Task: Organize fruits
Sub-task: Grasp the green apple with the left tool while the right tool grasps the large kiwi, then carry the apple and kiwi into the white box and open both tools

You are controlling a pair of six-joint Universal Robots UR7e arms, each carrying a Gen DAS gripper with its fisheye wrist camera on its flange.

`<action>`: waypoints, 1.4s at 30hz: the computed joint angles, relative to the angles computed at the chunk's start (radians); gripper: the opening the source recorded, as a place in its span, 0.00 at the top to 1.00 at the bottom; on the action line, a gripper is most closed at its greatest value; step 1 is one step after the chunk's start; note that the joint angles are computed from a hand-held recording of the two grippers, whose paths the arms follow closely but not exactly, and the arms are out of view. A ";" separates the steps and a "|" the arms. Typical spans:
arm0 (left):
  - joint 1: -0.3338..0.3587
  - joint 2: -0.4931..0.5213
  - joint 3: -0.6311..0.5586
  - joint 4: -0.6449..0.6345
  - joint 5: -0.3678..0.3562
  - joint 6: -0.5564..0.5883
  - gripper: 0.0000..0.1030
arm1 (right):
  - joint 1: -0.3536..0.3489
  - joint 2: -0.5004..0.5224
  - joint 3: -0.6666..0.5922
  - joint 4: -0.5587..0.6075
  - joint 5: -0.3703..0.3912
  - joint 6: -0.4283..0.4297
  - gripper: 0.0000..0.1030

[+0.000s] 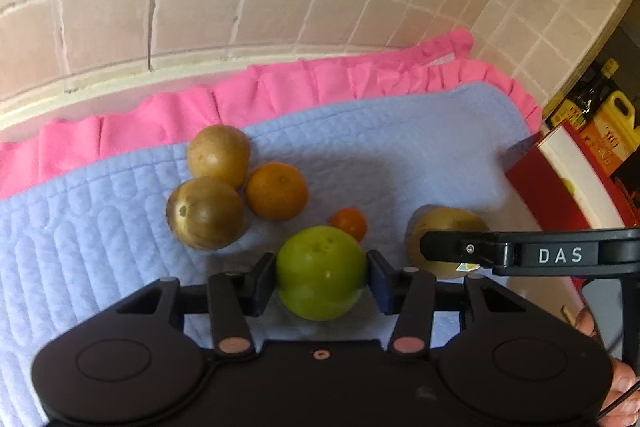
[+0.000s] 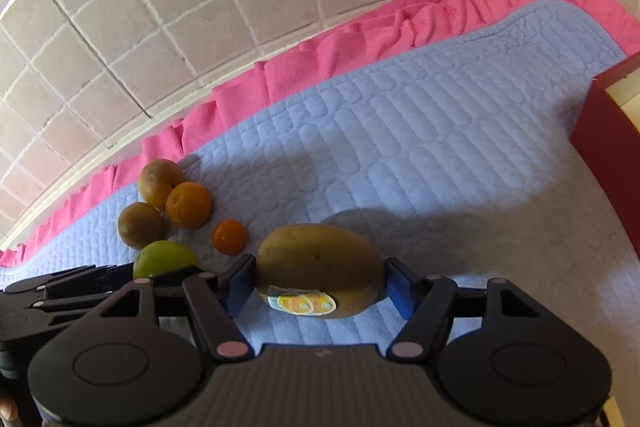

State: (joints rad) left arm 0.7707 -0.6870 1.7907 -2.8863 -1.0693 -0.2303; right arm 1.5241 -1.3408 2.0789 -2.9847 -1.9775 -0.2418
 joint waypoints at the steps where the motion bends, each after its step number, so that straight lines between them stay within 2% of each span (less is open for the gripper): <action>1: -0.006 -0.006 0.005 -0.005 -0.002 -0.004 0.44 | 0.000 -0.009 0.003 0.001 0.003 0.000 0.32; 5: -0.049 -0.024 0.009 -0.003 0.030 0.000 0.44 | -0.015 -0.075 0.018 0.043 0.060 0.021 0.32; 13: -0.153 0.012 -0.081 -0.010 0.037 0.107 0.44 | -0.039 -0.268 0.074 -0.019 0.119 -0.031 0.32; 14: -0.163 0.025 -0.105 -0.009 0.024 0.123 0.44 | -0.047 -0.292 0.075 -0.025 0.123 -0.038 0.32; 18: -0.179 0.096 -0.234 0.002 -0.099 0.174 0.44 | -0.084 -0.390 0.073 -0.079 0.118 -0.078 0.32; 24: -0.213 0.282 -0.506 0.090 -0.215 0.267 0.44 | -0.189 -0.502 0.066 -0.179 0.110 -0.120 0.32; 31: -0.231 0.540 -0.882 0.304 -0.363 0.272 0.44 | -0.417 -0.579 0.024 -0.133 0.197 -0.086 0.32; 33: -0.236 0.617 -1.002 0.406 -0.382 0.257 0.44 | -0.477 -0.574 0.020 -0.121 0.216 -0.070 0.32; 37: -0.233 0.767 -1.237 0.634 -0.397 0.238 0.44 | -0.578 -0.570 0.005 -0.021 0.251 -0.036 0.31; 38: -0.228 0.794 -1.278 0.678 -0.406 0.246 0.44 | -0.594 -0.562 0.000 0.007 0.259 -0.028 0.31; 42: -0.216 0.817 -1.282 0.756 -0.421 0.284 0.44 | -0.629 -0.537 0.001 0.065 0.282 0.000 0.31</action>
